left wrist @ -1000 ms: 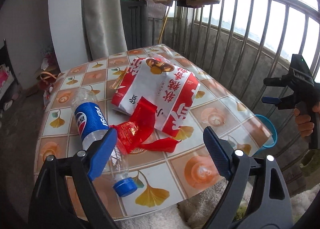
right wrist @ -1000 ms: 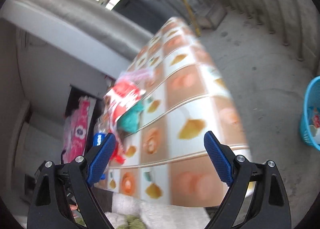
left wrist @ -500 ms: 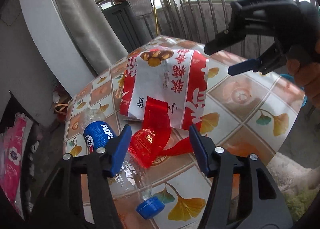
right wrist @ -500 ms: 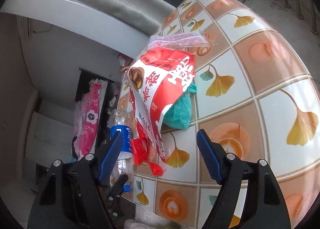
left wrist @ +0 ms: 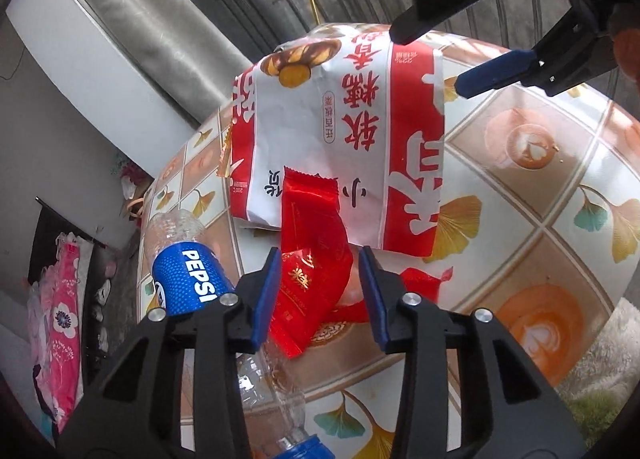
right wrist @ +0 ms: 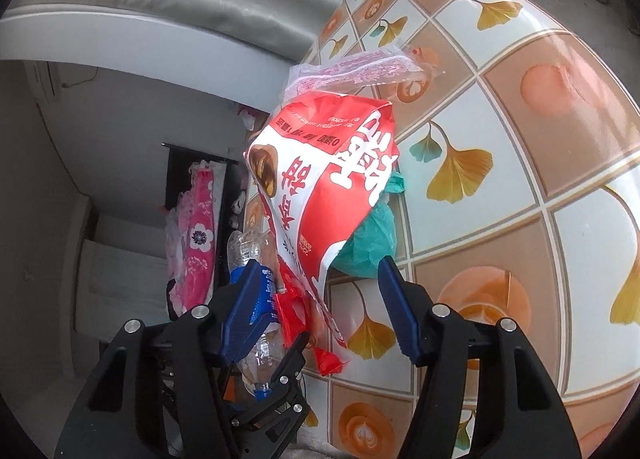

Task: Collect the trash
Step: 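Grasp the red wrapper with the left tool while the right tool grasps the clear printed plastic bag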

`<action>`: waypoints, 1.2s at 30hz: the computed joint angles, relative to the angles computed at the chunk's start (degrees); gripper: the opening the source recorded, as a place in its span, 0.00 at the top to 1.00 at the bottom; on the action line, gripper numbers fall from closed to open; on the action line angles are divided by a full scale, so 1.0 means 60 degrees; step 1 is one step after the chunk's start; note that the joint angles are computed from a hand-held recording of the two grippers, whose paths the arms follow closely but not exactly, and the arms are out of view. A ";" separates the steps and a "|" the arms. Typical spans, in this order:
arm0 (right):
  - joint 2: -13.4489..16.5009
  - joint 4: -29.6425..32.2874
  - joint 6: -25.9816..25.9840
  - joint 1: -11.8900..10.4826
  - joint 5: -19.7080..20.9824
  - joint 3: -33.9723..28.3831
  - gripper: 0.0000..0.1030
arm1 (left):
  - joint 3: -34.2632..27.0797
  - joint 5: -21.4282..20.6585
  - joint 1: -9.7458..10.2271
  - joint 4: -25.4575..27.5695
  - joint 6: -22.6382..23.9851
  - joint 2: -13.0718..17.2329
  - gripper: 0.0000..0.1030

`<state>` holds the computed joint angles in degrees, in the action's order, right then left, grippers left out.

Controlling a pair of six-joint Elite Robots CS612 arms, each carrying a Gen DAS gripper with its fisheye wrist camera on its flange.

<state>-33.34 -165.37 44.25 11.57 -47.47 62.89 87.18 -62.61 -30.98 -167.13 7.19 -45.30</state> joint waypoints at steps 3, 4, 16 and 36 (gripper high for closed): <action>-0.0051 -0.0207 -0.0042 -0.0074 0.0030 0.0063 0.45 | -0.0129 -0.0101 0.0040 0.0334 -0.0193 0.0058 0.74; -0.0063 -0.0267 -0.0056 -0.0094 0.0005 0.0066 0.45 | -0.0150 -0.0097 0.0052 0.0392 -0.0218 0.0071 0.78; 0.0609 -0.1303 0.2035 -0.0530 0.0219 -0.1018 0.45 | -0.0356 -0.0574 0.0209 0.0553 -0.0405 0.0187 0.98; 0.3020 0.0940 0.5682 -0.0420 0.0496 -0.4863 0.57 | -0.0061 -0.0708 0.0241 -0.1165 -0.0234 0.0023 1.00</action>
<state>-15.22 -159.73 78.34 9.05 -44.49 33.71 86.82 -66.86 -29.54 -174.12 5.78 -45.16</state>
